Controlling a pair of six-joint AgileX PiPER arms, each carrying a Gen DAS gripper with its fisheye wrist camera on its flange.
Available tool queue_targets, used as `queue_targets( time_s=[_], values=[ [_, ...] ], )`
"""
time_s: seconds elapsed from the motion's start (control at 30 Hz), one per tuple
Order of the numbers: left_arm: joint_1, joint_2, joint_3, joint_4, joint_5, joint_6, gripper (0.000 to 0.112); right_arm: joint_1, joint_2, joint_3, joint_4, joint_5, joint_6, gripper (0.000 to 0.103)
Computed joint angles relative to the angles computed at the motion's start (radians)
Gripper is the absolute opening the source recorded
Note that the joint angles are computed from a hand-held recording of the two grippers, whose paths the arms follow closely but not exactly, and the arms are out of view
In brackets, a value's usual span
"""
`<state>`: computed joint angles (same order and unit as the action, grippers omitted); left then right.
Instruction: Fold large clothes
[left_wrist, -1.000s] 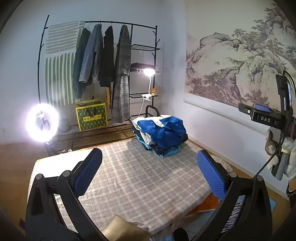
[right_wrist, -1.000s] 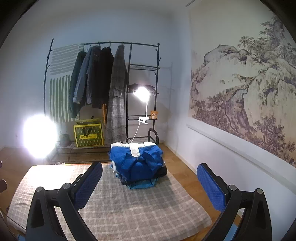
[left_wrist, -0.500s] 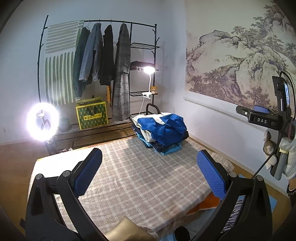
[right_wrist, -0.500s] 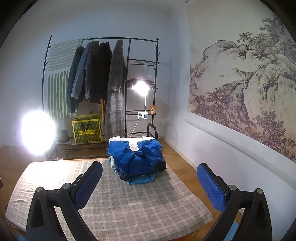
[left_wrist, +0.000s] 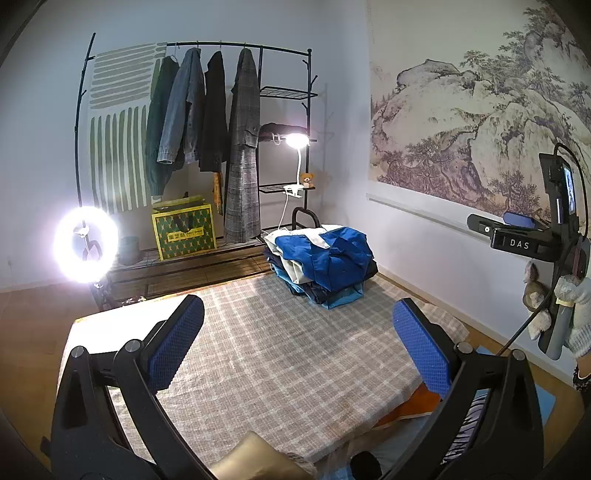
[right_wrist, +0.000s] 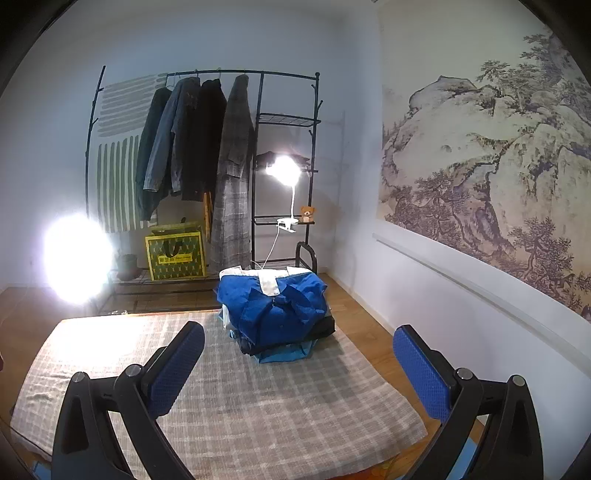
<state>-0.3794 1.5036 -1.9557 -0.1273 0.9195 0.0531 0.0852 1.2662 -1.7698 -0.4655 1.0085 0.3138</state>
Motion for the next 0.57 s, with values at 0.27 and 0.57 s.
queue_targets(
  time_s=[0.27,0.57],
  values=[
    [0.008,-0.002,0.006,-0.012,-0.002,0.008,0.103,-0.007,0.006,0.013,0.011,-0.006,-0.007,0.103],
    [0.008,-0.009,0.048,0.018,-0.051,0.012,0.103,-0.018,0.010,0.035,0.023,-0.024,-0.009,0.103]
  ],
)
